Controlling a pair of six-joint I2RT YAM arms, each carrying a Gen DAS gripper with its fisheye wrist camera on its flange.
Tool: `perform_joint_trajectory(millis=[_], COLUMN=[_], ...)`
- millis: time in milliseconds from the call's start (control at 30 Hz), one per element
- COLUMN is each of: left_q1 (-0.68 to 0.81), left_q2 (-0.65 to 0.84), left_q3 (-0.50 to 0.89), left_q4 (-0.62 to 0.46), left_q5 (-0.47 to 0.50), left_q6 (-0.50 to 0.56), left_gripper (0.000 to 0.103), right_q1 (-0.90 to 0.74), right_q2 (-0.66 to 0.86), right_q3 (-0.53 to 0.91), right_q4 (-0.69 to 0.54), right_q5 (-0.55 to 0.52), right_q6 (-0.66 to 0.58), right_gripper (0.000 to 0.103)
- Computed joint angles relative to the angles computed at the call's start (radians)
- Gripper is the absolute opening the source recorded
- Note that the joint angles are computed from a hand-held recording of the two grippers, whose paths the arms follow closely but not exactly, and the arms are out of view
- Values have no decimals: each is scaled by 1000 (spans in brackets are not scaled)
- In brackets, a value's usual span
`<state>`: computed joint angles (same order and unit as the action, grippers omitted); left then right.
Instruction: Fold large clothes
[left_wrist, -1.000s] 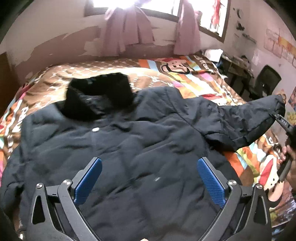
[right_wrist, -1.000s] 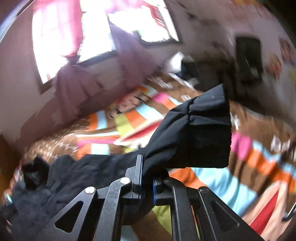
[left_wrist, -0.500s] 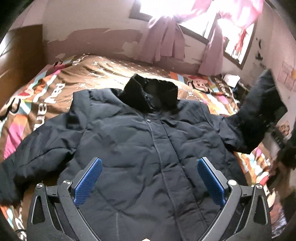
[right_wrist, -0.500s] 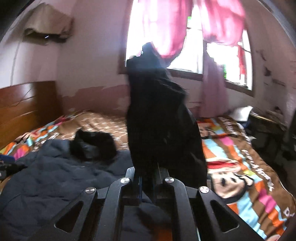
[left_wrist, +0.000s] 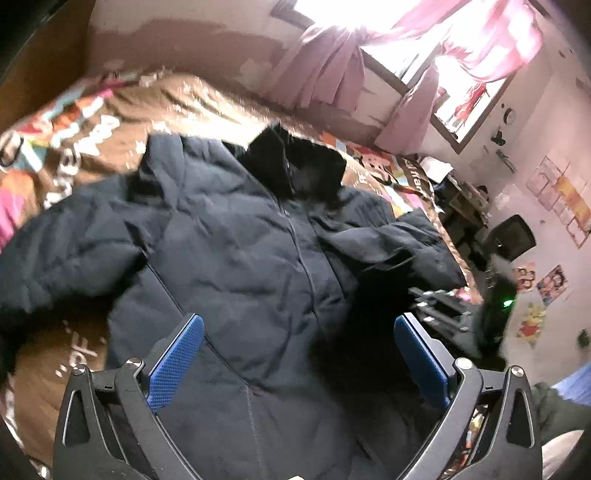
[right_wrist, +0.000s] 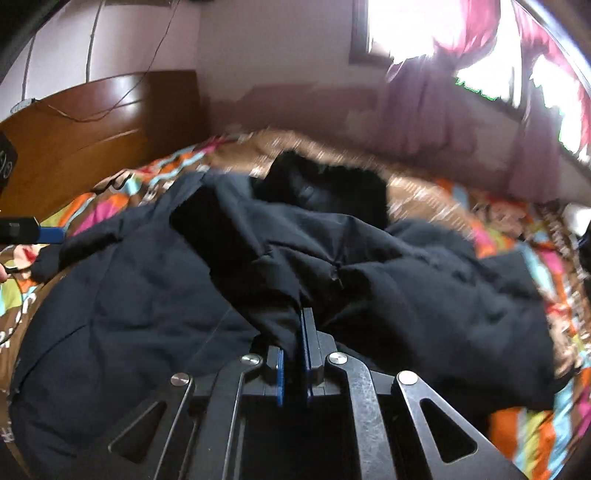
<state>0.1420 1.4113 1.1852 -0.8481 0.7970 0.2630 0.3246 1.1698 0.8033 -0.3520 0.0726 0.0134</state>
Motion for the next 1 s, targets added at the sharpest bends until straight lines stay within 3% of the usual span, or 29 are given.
perform_joint_trajectory(millis=[133,333,467,567,633,733,800,1000], left_q1=[-18,-83,-112,-125,-131,-159,-177,-257], left_q2=[81,186,231,258,266,286,284,307], left_q3=[33,52,65,69,68,59,40,50], left_q4=[-44,1,48,94,122,155,188,239], left_q5=[44,37,3,-19,-50,-89,-125,-215], left_q6=[-36,-187,-247,-278,-298,-317,-324,-334], left_gripper=[101,100,100,91,79,55,53,52], right_q1=[11,10,-21,-33,-30,7,30,-10], right_q2=[79,146,138,102,70,13,-21,-82], right_q3=[-4,3,1,-21,-40,-65,-83,-111], right_q4=[8,3,-38,-58,-69,-88,-98,-126], right_q5=[-70,-113,-188,-236,-267,-240,-208,-247], right_q6=[62,70,49,28,14,-10,-25,-44], right_gripper=[8,10,18,35,65,69,69,69])
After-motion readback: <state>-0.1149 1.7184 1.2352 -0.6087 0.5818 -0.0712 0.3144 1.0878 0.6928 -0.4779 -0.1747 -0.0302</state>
